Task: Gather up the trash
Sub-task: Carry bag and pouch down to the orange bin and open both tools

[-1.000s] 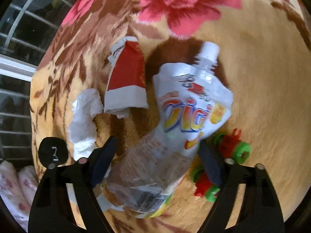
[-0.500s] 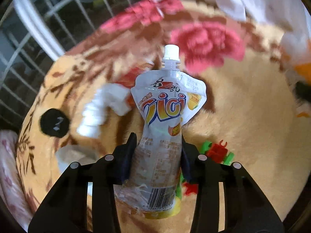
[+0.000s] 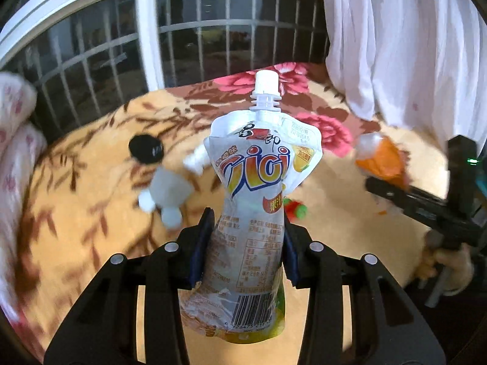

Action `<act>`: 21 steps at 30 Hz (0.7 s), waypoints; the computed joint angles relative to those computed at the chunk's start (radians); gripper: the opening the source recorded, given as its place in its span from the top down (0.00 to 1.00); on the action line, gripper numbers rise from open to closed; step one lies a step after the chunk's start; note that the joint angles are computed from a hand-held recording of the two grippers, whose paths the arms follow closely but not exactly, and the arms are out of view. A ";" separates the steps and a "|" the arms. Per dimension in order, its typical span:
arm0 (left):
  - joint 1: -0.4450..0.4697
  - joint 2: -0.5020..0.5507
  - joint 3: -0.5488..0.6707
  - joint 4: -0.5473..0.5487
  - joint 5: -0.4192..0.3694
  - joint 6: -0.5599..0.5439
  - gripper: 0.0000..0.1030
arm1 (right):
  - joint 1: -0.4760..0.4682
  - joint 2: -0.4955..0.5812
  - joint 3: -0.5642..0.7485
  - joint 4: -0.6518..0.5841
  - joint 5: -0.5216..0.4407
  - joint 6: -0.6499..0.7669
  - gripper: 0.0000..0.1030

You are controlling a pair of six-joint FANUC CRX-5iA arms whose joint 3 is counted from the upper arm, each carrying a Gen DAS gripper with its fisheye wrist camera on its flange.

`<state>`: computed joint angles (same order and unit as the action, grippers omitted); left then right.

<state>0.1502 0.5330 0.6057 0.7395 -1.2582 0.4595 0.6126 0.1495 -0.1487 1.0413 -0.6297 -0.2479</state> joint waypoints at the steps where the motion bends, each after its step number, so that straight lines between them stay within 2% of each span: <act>1: 0.015 -0.033 -0.061 0.015 0.008 -0.004 0.61 | 0.004 0.002 0.004 -0.011 0.002 0.013 0.68; 5: 0.046 -0.141 -0.254 0.032 0.083 -0.049 0.61 | 0.027 0.008 0.010 -0.012 -0.012 0.054 0.68; 8: 0.067 -0.187 -0.338 0.052 0.102 -0.059 0.61 | 0.044 0.009 0.001 0.042 -0.036 0.051 0.68; 13: 0.088 -0.288 -0.499 0.092 0.215 -0.081 0.61 | 0.089 0.002 -0.033 0.113 -0.066 0.030 0.68; 21: 0.126 -0.409 -0.682 0.137 0.326 -0.136 0.61 | 0.218 -0.032 -0.124 0.203 -0.129 -0.105 0.68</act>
